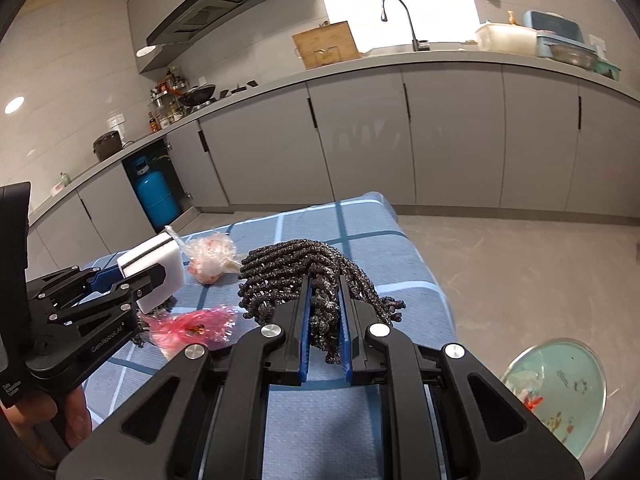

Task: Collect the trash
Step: 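Carry the eraser sponge and mesh scrubber over the basin with both tools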

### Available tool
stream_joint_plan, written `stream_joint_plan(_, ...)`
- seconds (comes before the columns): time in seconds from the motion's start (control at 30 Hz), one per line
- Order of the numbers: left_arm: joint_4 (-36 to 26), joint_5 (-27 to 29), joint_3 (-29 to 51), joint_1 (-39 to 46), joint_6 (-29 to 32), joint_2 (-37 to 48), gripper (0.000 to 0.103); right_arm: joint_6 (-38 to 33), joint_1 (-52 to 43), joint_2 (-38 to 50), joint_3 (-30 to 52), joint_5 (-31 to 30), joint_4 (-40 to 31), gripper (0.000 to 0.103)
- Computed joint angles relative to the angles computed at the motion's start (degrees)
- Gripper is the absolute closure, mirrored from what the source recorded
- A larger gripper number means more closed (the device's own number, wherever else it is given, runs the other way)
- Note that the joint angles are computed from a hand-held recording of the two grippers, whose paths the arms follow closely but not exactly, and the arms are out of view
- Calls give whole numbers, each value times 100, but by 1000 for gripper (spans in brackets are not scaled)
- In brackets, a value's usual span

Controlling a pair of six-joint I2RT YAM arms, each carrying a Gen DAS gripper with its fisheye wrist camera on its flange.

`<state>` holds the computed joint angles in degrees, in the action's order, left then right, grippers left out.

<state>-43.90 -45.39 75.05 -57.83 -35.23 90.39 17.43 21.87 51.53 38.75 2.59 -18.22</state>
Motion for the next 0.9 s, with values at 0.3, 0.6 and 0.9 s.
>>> stream_joint_plan(0.3, -7, 62, 603, -243, 123, 618, 72, -157, -882, -514, -310, -491, -205, 89)
stream_joint_plan(0.6, 69, 201, 1465, -579, 369, 1411, 72, -569, -2334, -991, -626, -1345, -482, 89)
stream_joint_plan(0.9, 215, 448, 2696, -989, 828, 2417, 72, -1629, -4789, -1216, -860, -2719, -943, 89)
